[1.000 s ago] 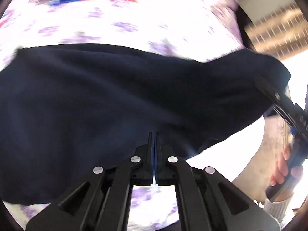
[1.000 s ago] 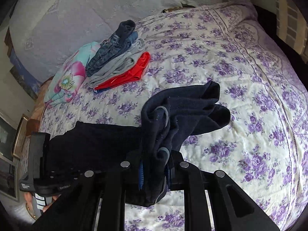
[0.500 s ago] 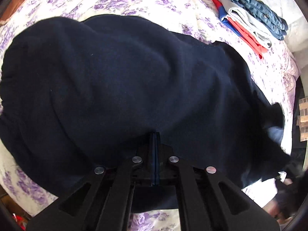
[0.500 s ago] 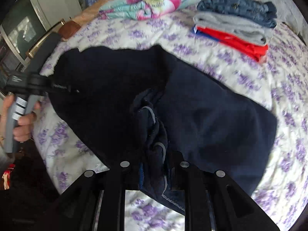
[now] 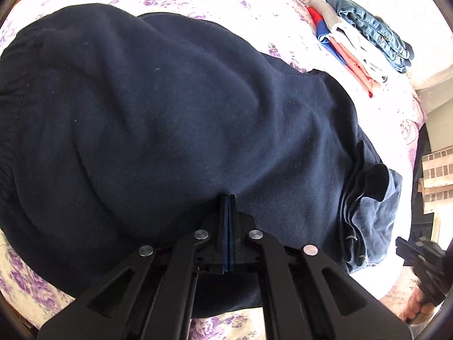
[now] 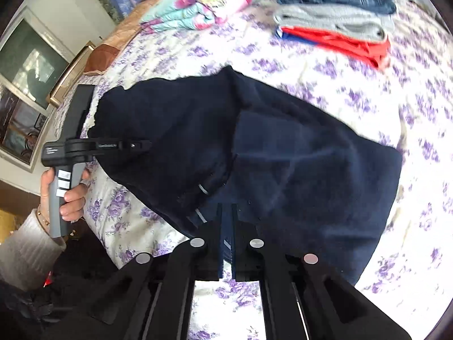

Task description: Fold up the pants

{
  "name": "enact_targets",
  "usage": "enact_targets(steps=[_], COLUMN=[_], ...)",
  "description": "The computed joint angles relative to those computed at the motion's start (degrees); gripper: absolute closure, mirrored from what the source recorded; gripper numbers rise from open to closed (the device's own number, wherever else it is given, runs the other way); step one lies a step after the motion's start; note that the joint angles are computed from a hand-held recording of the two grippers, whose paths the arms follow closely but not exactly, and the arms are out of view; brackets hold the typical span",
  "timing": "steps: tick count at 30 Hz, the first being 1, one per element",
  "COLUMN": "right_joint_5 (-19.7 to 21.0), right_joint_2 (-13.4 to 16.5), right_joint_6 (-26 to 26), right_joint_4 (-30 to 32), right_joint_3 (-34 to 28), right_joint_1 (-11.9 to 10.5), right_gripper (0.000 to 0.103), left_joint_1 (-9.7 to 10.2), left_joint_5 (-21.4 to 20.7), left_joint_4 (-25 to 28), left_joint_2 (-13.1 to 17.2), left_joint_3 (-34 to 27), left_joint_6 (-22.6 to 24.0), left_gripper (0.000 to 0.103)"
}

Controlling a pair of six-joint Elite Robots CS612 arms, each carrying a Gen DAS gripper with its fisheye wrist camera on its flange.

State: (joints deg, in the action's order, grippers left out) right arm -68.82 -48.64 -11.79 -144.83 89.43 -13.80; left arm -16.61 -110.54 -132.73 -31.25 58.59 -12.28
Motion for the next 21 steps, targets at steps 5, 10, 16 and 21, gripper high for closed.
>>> enact_targets(steps=[5,10,16,21], right_joint_5=[-2.63,-5.72,-11.54,-12.33], right_joint_2=[3.11,2.75,8.74,10.33], right_joint_6=[1.54,2.6,6.76,7.61], right_joint_4=[3.81,1.18,3.42,3.91], right_joint_3=[-2.04,-5.02,-14.02,-16.22], right_joint_1=[1.0,1.69,2.38,2.77], right_gripper=[0.099,0.096,0.1,0.1], left_joint_1=[-0.28,-0.51,-0.3,1.87], left_joint_5=[0.34,0.82,1.06,3.15], left_joint_4=[1.1,2.07,0.64,-9.17], left_joint_2=[0.83,0.86,-2.39,-7.91], left_joint_3=[-1.51,-2.0,0.9,8.23], left_joint_6=[0.75,1.38,1.72,-4.68], left_gripper=[0.102,0.102,0.099,0.034])
